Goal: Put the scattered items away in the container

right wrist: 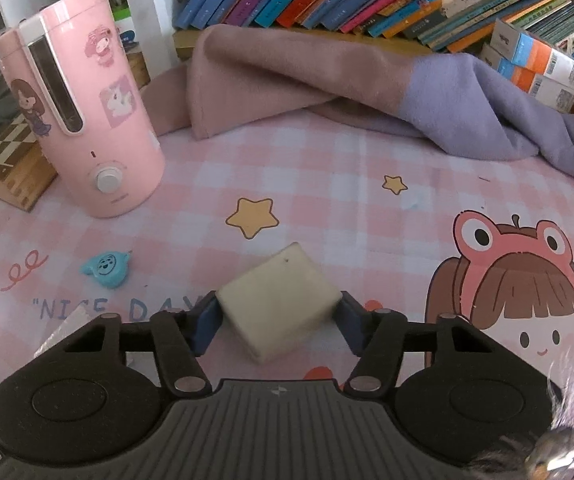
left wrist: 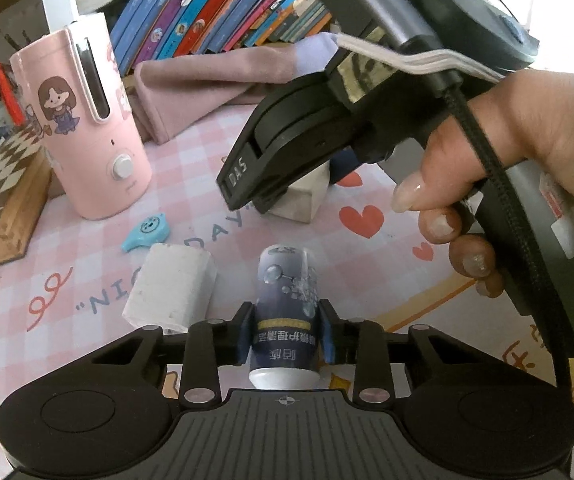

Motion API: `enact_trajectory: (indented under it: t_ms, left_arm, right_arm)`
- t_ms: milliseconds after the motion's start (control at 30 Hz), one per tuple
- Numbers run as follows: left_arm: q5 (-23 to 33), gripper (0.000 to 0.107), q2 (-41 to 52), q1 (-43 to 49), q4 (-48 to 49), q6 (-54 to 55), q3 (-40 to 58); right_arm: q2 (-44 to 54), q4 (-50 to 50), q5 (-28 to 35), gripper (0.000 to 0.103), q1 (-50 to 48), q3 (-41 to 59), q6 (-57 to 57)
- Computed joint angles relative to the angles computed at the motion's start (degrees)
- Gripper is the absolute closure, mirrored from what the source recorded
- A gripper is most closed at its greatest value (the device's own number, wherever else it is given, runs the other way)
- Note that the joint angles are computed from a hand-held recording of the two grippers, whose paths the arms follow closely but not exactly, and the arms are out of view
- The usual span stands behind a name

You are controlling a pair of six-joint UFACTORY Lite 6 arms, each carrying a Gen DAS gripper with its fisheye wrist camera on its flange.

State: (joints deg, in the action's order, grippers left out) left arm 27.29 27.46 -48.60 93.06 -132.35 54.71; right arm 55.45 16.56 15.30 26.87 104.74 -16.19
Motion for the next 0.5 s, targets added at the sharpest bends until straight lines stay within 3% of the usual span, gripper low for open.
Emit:
enact_trajectory:
  t_ms: [233, 500]
  left_arm:
    - [-0.25, 0.076, -5.74, -0.73, 0.17, -5.37, -4.85]
    - [4.13, 0.076, -15.3, -4.81, -1.22, -10.35, -12.19]
  right_arm:
    - [-6.41, 13.81, -3.54, 0.052, -1.04, -8.2, -12.57]
    - [-19.69, 38.86, -7.52, 0.052, -1.9, -23.79, -36.7]
